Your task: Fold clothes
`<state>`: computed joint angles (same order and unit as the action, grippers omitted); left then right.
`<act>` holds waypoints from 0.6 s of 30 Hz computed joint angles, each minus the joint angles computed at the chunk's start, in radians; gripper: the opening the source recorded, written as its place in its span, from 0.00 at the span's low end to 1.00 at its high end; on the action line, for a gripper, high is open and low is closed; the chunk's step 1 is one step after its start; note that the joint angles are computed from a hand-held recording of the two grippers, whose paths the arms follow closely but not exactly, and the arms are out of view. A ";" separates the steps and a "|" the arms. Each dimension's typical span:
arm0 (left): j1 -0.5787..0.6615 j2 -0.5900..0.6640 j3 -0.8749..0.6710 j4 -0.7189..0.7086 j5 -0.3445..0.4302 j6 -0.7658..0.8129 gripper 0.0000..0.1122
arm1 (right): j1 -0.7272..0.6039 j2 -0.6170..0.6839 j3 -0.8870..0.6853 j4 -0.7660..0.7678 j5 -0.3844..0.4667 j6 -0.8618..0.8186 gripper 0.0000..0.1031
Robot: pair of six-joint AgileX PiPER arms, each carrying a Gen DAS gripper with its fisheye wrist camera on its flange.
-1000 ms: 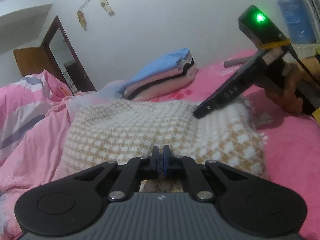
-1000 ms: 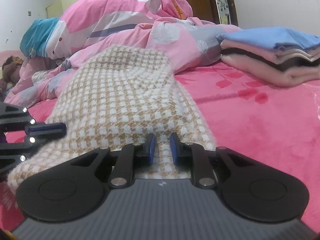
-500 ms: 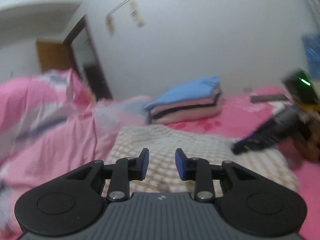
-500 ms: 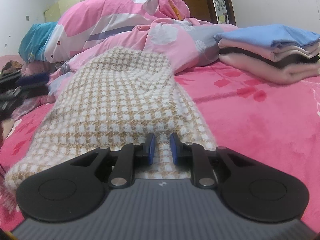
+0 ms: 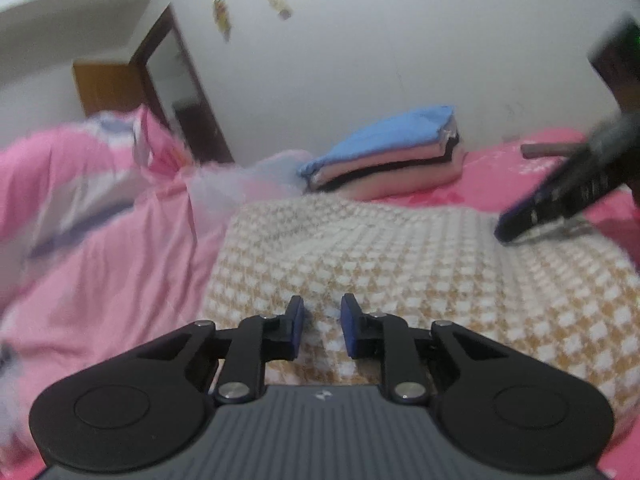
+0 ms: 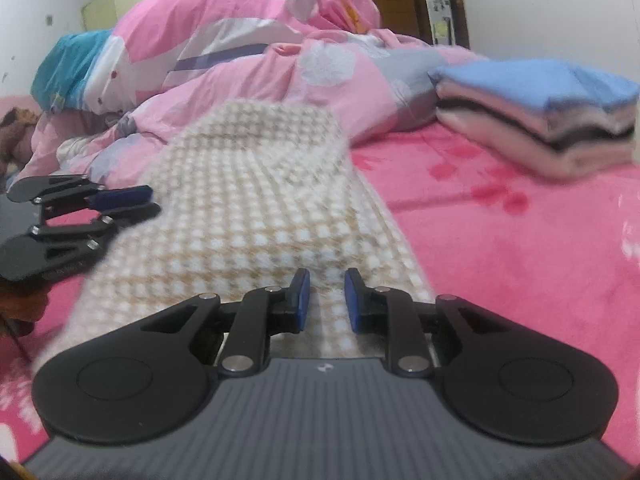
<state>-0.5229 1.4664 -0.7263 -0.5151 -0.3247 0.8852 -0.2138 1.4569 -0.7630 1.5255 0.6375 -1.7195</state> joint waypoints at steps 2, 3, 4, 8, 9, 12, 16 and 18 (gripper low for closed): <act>-0.004 -0.037 0.028 0.062 -0.033 -0.065 0.26 | 0.036 -0.056 -0.024 -0.096 -0.028 0.072 0.18; -0.003 -0.059 0.058 0.142 -0.081 -0.158 0.28 | 0.063 -0.083 -0.042 -0.157 -0.050 0.124 0.18; -0.001 -0.076 0.076 0.206 -0.110 -0.235 0.28 | 0.091 -0.107 -0.063 -0.225 -0.070 0.182 0.18; -0.001 -0.073 0.074 0.508 -0.066 -0.533 0.28 | 0.210 -0.072 -0.250 -0.504 -0.081 0.477 0.18; -0.019 -0.055 0.062 0.514 -0.033 -0.523 0.28 | 0.246 -0.051 -0.297 -0.557 -0.086 0.529 0.18; -0.049 0.008 0.089 0.443 -0.083 -0.459 0.22 | 0.359 0.028 -0.440 -0.727 -0.071 0.684 0.18; -0.006 0.031 0.119 0.599 -0.156 -0.675 0.22 | 0.493 0.158 -0.621 -0.924 -0.037 0.868 0.17; 0.001 0.040 0.128 0.612 -0.179 -0.698 0.22 | 0.528 0.265 -0.733 -1.029 -0.016 0.996 0.16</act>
